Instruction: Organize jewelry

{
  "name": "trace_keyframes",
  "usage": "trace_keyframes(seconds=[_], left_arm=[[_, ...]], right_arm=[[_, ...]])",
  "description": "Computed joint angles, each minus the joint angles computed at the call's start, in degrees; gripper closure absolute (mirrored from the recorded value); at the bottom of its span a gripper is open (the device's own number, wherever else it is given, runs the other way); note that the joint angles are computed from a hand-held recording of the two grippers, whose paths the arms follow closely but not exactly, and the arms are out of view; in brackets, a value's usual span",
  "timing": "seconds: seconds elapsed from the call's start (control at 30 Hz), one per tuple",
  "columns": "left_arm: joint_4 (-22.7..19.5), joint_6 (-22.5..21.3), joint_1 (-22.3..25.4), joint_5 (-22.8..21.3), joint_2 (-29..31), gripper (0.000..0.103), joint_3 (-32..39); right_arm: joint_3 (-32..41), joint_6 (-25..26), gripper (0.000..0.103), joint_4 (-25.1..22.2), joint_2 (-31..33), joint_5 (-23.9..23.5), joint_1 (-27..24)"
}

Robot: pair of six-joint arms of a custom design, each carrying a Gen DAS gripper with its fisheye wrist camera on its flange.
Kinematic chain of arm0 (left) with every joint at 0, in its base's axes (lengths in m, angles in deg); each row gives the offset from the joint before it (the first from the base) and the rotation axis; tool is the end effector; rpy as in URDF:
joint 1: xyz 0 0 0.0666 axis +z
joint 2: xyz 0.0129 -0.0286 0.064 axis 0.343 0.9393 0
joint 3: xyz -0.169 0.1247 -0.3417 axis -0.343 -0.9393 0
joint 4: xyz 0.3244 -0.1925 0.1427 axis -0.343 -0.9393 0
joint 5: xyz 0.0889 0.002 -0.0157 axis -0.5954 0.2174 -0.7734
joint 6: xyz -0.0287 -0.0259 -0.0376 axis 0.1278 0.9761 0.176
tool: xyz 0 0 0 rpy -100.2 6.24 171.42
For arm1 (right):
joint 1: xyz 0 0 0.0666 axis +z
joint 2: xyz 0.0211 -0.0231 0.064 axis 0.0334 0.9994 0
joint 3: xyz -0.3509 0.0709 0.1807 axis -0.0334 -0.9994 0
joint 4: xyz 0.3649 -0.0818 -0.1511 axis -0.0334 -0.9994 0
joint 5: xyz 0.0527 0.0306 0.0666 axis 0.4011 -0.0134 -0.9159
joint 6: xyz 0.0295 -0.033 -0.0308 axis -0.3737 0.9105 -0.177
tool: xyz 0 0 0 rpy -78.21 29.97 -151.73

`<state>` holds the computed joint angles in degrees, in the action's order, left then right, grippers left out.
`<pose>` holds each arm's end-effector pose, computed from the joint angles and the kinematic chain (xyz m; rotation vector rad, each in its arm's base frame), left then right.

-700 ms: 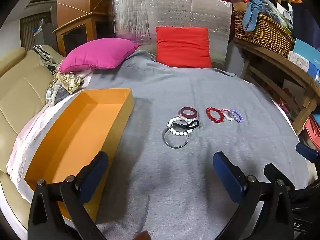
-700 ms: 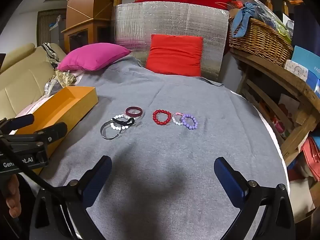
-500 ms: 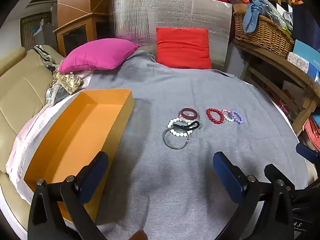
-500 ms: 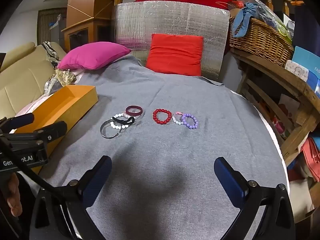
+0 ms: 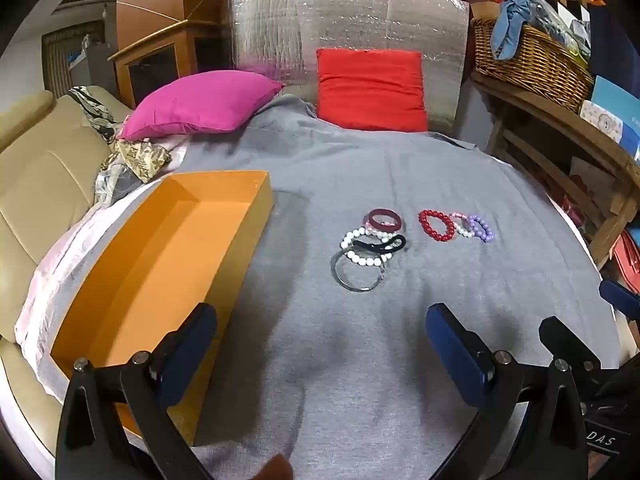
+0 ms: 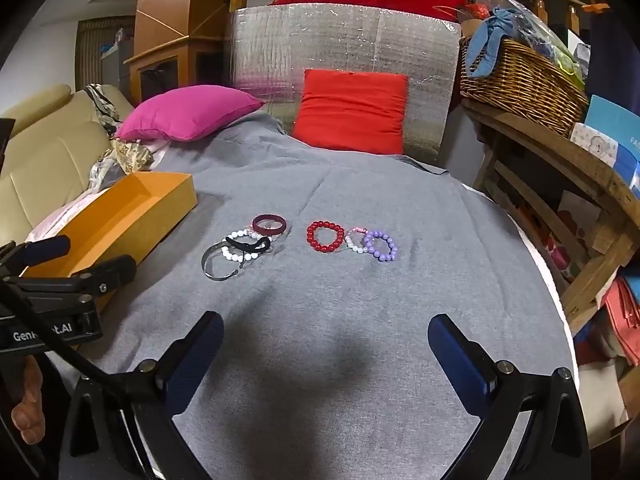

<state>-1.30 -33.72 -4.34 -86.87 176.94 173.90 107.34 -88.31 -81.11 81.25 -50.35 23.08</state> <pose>0.6052 -0.2663 0.5302 0.1429 2.3052 -0.0563 0.5962 0.2214 0.4762 -0.1141 2.0986 0.0498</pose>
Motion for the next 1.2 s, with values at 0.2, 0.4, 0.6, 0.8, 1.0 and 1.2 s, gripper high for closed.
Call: trace_keyframes(seconds=[0.2,0.4,0.6,0.8,1.0,1.2], left_arm=[[0.14,0.48,0.13,0.55,-0.34,0.000,-0.42],[0.60,0.48,0.10,0.20,-0.71,0.000,-1.10],[0.42,0.68,0.23,0.47,-0.71,0.000,-1.20],[0.62,0.70,0.22,0.26,-0.82,0.000,-1.39],[0.63,0.69,0.19,0.38,-0.89,0.000,-1.58],[0.48,0.71,0.11,0.11,-0.79,0.000,-1.39]], right_arm=[[0.24,0.18,0.000,0.07,0.16,-0.16,-0.01],[0.10,0.43,0.000,0.25,0.08,-0.09,-0.02],[0.46,0.29,0.000,-0.04,0.24,0.22,0.11],[0.30,0.39,0.000,0.00,0.14,0.11,0.06],[0.23,0.42,0.000,-0.01,0.10,0.14,0.04],[0.29,0.40,0.000,-0.11,0.10,0.12,0.01]])
